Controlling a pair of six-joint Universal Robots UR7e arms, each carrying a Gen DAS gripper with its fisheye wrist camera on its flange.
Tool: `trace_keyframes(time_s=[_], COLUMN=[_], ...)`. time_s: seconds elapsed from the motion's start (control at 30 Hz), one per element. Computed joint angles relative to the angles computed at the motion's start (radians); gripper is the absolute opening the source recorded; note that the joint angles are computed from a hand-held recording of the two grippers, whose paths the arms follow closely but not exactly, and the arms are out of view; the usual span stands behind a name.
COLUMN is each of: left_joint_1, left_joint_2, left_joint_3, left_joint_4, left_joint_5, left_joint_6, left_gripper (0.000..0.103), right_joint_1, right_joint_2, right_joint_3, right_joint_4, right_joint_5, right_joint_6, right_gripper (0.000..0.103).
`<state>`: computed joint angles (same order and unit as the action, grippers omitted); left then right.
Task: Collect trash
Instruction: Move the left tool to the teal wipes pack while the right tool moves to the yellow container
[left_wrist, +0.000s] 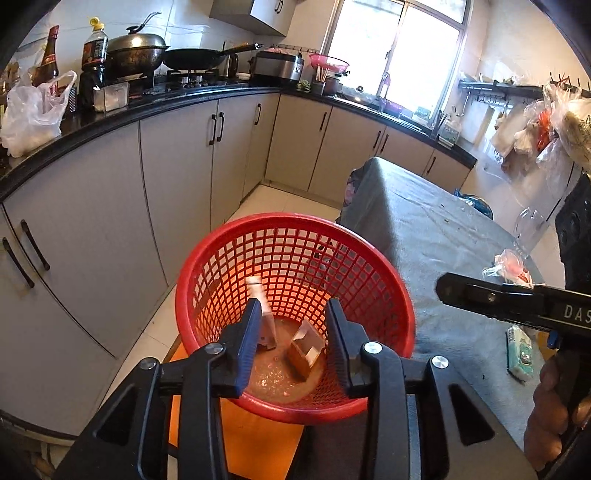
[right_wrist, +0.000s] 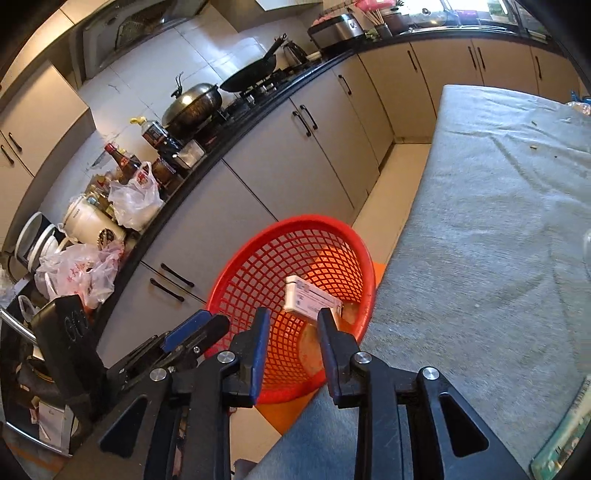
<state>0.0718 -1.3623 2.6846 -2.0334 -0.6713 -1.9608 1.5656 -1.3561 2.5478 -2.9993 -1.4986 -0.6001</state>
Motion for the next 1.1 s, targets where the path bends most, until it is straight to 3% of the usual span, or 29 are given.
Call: trace_keyframes(time_s=[0.37, 0.6, 0.9, 1.1], left_joint_1=[-0.056, -0.065, -0.038, 0.002], left_joint_2=[0.024, 0.104, 0.326, 0.520], left_joint_3=[-0.055, -0.106, -0.184, -0.257], left_joint_4=[0.089, 0.043, -0.254, -0.538], left_joint_5=[-0.007, 0.007, 0.024, 0.002], left_joint_6=[-0.041, 0.029, 0.268, 0.498], left_gripper=[0.035, 0.040, 0.045, 0.046], right_joint_1=[-0.070, -0.181, -0.383, -0.601], right_joint_2=[-0.196, -0.372, -0.579, -0.711], right_joint_3=[0.052, 0.073, 0.077, 0.044], right_joint_4=[0.100, 0.220, 0.391, 0.534], right_joint_5=[0.055, 0.127, 0.205, 0.284], right_joint_6=[-0.075, -0.141, -0.233, -0.338], right_gripper=[0.037, 0.038, 0.043, 0.045])
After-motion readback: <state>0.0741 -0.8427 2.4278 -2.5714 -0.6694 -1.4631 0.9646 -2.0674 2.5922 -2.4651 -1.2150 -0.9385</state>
